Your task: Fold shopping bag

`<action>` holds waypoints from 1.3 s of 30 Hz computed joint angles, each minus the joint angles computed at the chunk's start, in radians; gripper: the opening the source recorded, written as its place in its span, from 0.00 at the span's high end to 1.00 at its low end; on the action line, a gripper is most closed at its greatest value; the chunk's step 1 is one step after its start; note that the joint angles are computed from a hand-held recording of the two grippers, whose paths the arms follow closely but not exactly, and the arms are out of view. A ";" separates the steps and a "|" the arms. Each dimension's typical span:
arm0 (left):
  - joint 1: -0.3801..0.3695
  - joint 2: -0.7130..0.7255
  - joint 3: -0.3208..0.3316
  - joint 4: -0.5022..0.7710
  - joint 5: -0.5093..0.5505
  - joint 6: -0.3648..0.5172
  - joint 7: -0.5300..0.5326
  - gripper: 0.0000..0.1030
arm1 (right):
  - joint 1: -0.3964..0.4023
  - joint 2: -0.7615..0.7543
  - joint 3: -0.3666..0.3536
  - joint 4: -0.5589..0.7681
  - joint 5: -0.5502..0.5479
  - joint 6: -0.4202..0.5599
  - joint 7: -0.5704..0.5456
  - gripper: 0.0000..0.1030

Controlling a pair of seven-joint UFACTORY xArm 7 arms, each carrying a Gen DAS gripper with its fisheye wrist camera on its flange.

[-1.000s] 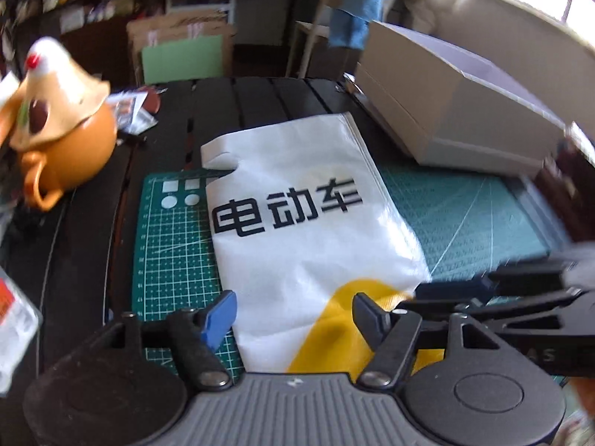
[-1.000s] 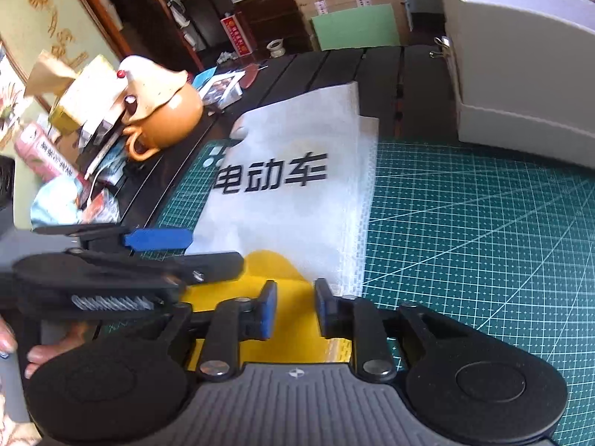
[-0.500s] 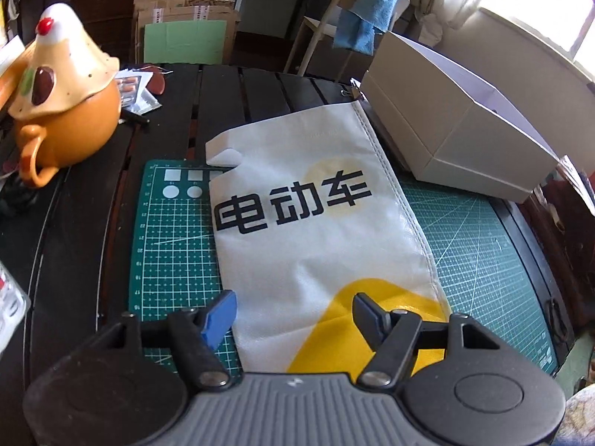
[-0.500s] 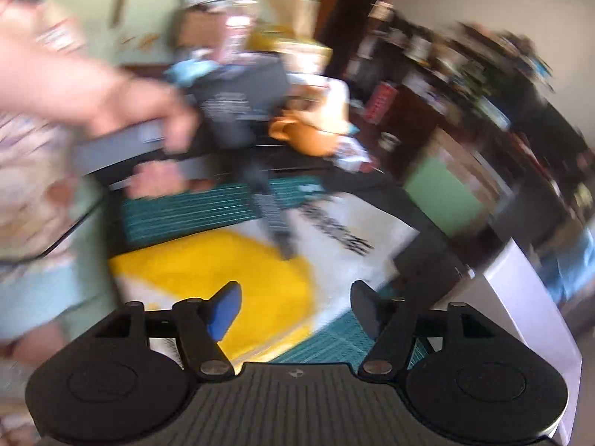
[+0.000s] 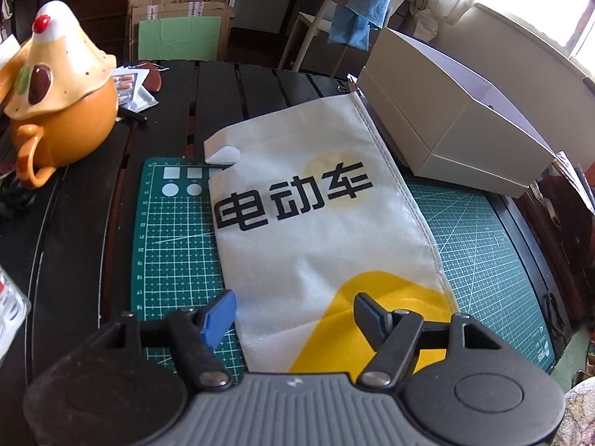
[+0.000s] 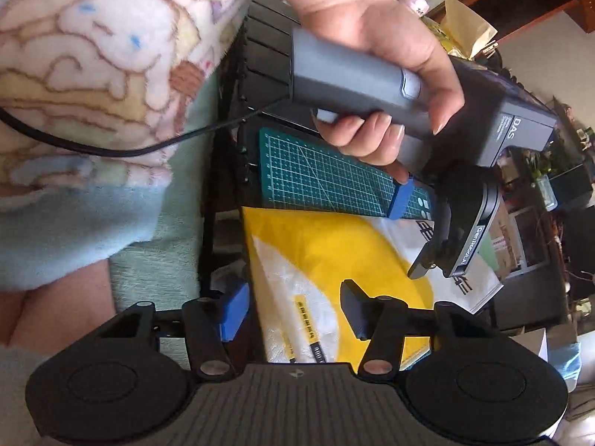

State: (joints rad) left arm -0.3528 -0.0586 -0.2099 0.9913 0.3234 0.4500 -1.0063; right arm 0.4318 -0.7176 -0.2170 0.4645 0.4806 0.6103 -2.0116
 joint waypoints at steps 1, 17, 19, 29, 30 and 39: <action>0.000 -0.002 0.002 -0.003 -0.009 -0.004 0.004 0.33 | 0.004 0.007 -0.001 0.003 0.002 -0.007 -0.005 0.49; 0.001 -0.003 0.001 -0.007 -0.017 -0.007 0.022 0.32 | 0.011 -0.024 0.003 0.015 0.019 0.001 0.037 0.49; 0.001 -0.003 0.002 -0.009 -0.023 -0.011 0.029 0.32 | 0.032 -0.036 -0.013 0.020 0.051 -0.031 0.031 0.52; -0.001 -0.034 0.023 -0.055 -0.187 -0.070 0.106 0.34 | 0.060 0.082 -0.017 0.096 0.058 -0.131 0.091 0.92; -0.011 -0.048 0.037 -0.067 -0.262 -0.077 0.141 0.34 | 0.062 0.075 -0.023 0.102 0.062 -0.120 0.086 0.92; 0.161 -0.313 -0.135 -0.137 0.178 -0.026 0.080 0.18 | -0.041 0.078 -0.066 0.324 0.049 0.258 0.169 0.93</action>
